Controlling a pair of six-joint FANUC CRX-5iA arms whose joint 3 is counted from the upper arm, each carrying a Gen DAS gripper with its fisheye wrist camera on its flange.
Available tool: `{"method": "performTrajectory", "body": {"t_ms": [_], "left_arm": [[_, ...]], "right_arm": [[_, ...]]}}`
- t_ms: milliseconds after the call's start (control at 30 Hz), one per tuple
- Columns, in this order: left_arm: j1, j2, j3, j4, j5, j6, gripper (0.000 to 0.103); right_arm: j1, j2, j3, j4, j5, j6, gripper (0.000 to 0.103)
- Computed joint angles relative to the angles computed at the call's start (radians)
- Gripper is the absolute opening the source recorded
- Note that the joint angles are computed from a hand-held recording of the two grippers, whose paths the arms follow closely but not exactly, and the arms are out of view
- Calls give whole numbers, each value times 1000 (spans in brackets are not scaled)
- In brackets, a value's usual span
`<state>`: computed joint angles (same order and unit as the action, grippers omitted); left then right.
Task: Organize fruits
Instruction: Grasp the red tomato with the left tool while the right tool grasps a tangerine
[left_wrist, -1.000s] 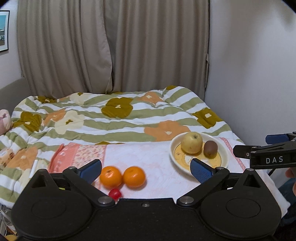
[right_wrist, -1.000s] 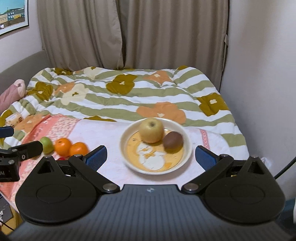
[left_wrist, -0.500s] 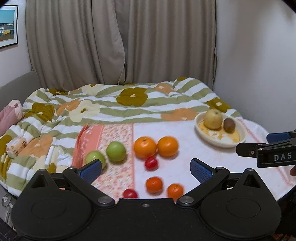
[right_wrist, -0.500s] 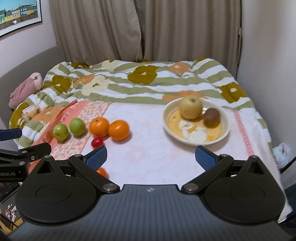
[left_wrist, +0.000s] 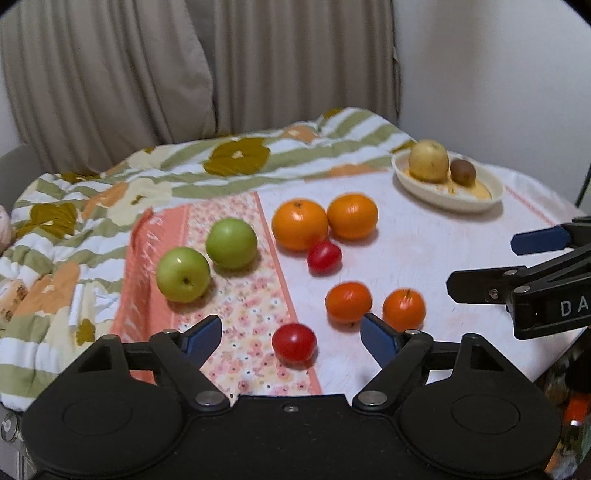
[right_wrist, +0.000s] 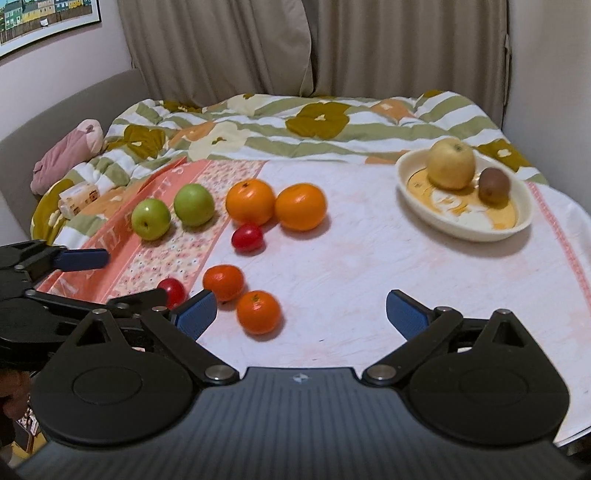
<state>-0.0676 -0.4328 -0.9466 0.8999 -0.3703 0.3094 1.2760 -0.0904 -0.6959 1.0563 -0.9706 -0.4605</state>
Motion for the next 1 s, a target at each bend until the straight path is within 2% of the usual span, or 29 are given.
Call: {"method": "performTrajectory", "body": {"t_ms": [67, 200, 367, 433, 600, 800, 1000], "left_arm": [[4, 29, 4, 12, -8, -36, 74], [6, 79, 15, 35, -19, -89, 70], [1, 132, 41, 25, -29, -104, 59], [2, 145, 49, 17, -33, -101, 57], [6, 161, 50, 42, -49, -137, 38], [21, 147, 42, 39, -60, -151, 38], [54, 127, 36, 5, -78, -112, 37]], "right_arm": [[-14, 20, 6, 6, 22, -12, 103], [-36, 51, 16, 10, 53, -17, 103], [-53, 71, 19, 4, 87, -17, 102], [-54, 80, 20, 2, 92, -24, 99], [-58, 95, 27, -3, 103, -26, 95], [-68, 111, 37, -5, 127, -7, 82], [-80, 130, 48, 3, 148, 7, 78]]}}
